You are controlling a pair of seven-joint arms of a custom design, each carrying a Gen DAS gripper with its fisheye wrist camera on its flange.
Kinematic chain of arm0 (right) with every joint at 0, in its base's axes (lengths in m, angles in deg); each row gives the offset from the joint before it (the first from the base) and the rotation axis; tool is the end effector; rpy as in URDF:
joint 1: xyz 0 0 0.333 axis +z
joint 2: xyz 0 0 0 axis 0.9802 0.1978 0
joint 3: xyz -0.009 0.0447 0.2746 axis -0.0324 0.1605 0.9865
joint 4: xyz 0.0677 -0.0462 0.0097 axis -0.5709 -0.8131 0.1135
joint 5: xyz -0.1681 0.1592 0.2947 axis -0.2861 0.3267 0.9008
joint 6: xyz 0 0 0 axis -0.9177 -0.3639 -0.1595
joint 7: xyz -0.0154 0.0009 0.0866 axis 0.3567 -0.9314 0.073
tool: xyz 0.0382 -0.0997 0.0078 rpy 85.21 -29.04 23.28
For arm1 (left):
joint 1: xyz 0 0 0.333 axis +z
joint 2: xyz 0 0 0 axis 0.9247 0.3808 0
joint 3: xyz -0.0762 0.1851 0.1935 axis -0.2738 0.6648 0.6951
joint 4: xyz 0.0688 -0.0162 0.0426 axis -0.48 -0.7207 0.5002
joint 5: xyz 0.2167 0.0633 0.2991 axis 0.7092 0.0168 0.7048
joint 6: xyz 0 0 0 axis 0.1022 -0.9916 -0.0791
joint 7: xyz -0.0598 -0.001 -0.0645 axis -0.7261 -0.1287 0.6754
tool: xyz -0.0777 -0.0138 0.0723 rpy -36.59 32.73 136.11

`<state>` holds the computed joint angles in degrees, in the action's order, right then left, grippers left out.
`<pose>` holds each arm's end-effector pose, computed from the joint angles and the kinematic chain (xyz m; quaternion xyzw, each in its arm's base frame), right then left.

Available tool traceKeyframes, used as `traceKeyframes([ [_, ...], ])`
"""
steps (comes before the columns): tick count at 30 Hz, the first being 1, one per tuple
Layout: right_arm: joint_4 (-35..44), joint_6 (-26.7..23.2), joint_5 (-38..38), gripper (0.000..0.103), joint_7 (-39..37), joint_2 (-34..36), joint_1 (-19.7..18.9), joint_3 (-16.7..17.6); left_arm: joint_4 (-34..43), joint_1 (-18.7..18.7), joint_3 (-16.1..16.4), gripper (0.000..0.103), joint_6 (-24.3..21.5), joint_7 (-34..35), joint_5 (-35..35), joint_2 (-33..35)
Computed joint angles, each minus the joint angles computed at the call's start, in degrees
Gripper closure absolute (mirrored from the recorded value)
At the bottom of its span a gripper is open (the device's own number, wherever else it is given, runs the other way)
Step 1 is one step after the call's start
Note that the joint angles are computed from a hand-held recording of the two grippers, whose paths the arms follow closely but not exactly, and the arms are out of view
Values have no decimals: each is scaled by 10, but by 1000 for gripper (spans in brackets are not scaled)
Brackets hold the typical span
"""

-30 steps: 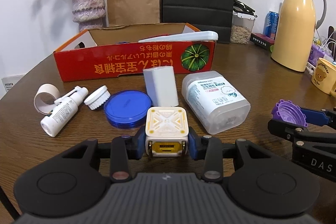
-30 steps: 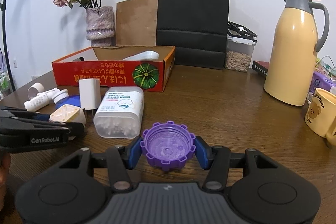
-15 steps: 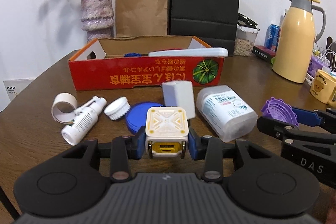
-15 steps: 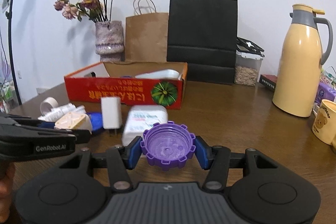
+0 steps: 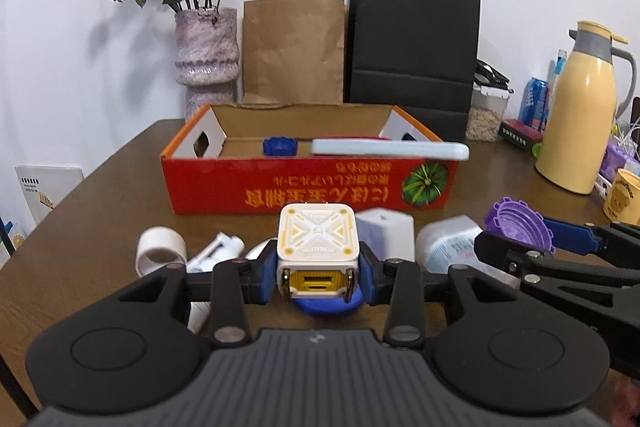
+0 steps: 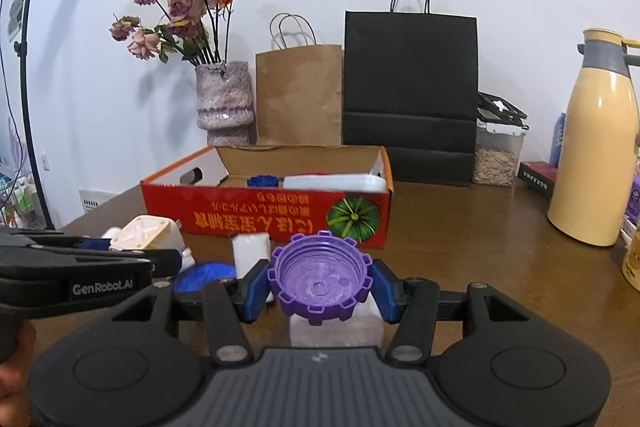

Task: Organize rigid objects
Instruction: 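Carry the purple cap and cube charger toward the red box with both tools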

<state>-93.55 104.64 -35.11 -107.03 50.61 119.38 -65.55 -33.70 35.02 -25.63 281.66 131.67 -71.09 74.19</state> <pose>0.6222 0.3741 0.3748 -0.6361 0.5460 -0.3303 0.4339 0.6383 -0.1533 0.3816 -0.5846 0.6288 -0.3868 0.3365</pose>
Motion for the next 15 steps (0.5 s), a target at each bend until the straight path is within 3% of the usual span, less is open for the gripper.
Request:
traceKeyframes([
  [15,213,-51,231,50,-238,134,-57,59,116,73,-31,63,-35,-66,66,54],
])
